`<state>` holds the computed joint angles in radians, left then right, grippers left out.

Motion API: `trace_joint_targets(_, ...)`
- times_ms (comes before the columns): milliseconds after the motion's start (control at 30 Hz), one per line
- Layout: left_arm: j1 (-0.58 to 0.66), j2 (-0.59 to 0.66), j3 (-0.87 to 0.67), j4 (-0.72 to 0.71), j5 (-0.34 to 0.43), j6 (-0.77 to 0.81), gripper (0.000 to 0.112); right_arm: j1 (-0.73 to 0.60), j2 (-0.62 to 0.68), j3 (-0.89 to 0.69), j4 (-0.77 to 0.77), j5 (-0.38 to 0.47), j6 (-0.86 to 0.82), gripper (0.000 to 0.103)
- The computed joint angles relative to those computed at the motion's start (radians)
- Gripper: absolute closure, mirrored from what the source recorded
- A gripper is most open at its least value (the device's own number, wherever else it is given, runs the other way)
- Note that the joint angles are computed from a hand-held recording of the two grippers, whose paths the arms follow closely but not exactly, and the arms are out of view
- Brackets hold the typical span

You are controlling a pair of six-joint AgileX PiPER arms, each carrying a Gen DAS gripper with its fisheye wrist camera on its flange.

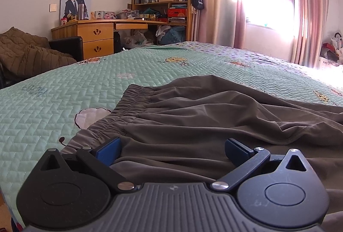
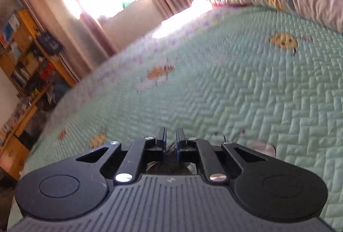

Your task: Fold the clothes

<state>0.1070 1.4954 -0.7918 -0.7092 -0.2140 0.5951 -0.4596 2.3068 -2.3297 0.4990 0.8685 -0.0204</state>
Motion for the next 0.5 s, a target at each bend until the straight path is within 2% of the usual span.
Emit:
trace_joint_targets(33, 0.003, -0.002, 0.000, 0.014, 0.004, -0.016, 0.010, 0.018, 0.024, -0.042, -0.100, 0.036, 0.037, 0.093)
trace_joint_targets(67, 0.006, -0.004, 0.002, 0.037, 0.005, -0.043, 0.010, 0.029, 0.020, -0.045, -0.174, 0.039, 0.102, 0.100)
trace_joint_targets(100, 0.007, -0.004, 0.003, 0.051, 0.004, -0.059, 0.010, 0.031, -0.008, -0.007, -0.208, 0.009, 0.153, 0.101)
trace_joint_targets(133, 0.005, -0.002, 0.001, 0.031, 0.004, -0.037, 0.010, 0.038, -0.042, 0.052, -0.249, -0.037, 0.204, 0.098)
trace_joint_targets(167, 0.003, 0.000, 0.000, 0.010, 0.003, -0.013, 0.010, 0.044, -0.077, 0.118, -0.287, -0.089, 0.239, 0.089)
trace_joint_targets(200, 0.002, -0.001, 0.000, 0.010, 0.002, -0.012, 0.010, 0.049, -0.108, 0.177, -0.303, -0.123, 0.233, 0.084)
trace_joint_targets(267, 0.007, -0.001, 0.000, 0.040, 0.007, -0.047, 0.010, 0.073, -0.200, 0.334, -0.216, -0.255, 0.107, 0.084)
trace_joint_targets(300, 0.007, -0.001, 0.000, 0.040, 0.007, -0.047, 0.010, 0.075, -0.229, 0.375, -0.116, -0.281, 0.007, 0.083)
trace_joint_targets(333, 0.011, -0.003, 0.000, 0.063, 0.011, -0.071, 0.010, 0.096, -0.237, 0.378, -0.016, -0.266, -0.087, 0.074)
trace_joint_targets(367, 0.015, -0.004, 0.001, 0.086, 0.014, -0.095, 0.010, 0.121, -0.221, 0.345, 0.084, -0.212, -0.167, 0.060)
trace_joint_targets(400, 0.019, -0.006, 0.002, 0.110, 0.017, -0.119, 0.010, 0.129, -0.190, 0.296, 0.176, -0.127, -0.240, 0.056)
trace_joint_targets(500, 0.037, -0.015, 0.011, 0.256, 0.023, -0.278, 0.010, 0.200, -0.108, 0.220, 0.295, -0.023, -0.271, 0.056)
